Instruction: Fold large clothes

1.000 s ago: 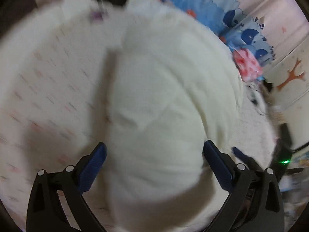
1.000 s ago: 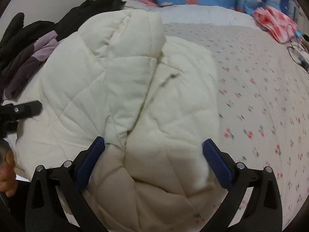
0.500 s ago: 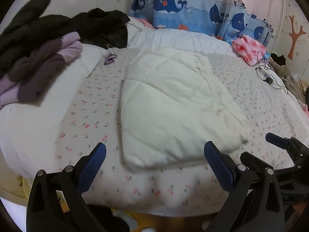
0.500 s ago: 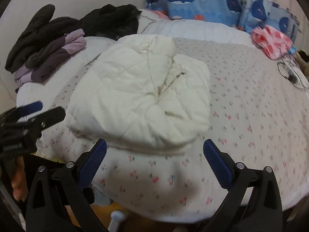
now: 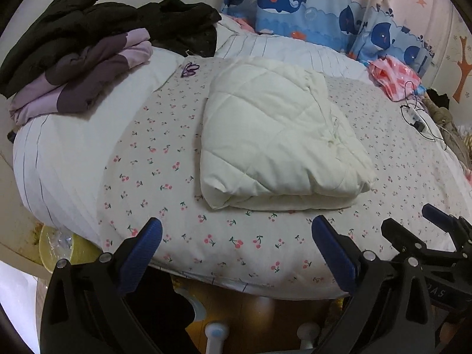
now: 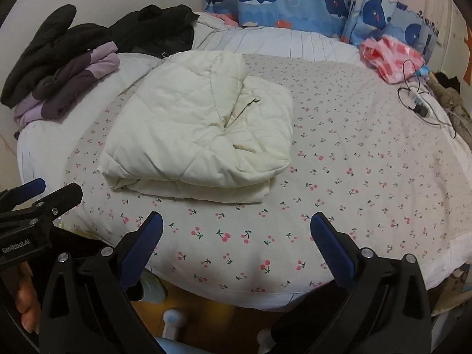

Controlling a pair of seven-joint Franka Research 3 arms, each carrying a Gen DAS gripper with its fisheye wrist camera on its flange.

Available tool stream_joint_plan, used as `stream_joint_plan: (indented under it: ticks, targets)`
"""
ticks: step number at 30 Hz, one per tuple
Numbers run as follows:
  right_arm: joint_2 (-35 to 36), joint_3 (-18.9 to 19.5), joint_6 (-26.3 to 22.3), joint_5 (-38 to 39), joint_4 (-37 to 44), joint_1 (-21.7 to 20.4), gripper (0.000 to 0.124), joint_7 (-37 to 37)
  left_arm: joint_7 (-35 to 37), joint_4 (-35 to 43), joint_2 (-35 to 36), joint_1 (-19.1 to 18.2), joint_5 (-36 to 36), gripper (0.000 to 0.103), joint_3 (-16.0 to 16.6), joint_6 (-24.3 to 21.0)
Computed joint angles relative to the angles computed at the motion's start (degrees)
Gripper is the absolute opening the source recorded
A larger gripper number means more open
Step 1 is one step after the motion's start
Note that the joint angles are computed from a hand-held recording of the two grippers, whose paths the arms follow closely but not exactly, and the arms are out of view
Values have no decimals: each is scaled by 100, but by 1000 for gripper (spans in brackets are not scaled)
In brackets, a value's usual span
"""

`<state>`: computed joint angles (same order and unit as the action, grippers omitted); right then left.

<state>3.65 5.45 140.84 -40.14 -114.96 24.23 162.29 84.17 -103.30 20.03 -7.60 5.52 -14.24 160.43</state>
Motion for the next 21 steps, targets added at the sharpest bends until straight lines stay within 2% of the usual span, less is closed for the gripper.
stream_joint_plan:
  ticks: [5,8,13,21]
  targets:
    - [-28,39,-134,14,50,38,97,26,221,-112,-92,119,-245,97,-144,10]
    - [-21,49,-166,-43,93,56,97,39,87,-175,-157,-25,-33,97,2,46]
    - [50,51,-206,10,182,86,97,-39,287,-120,-151,38,-148,97,-95,-144]
    - [85,45,-260,-18,206,169,97,-83,59,-161,-225,-30,-107,97,33,-189]
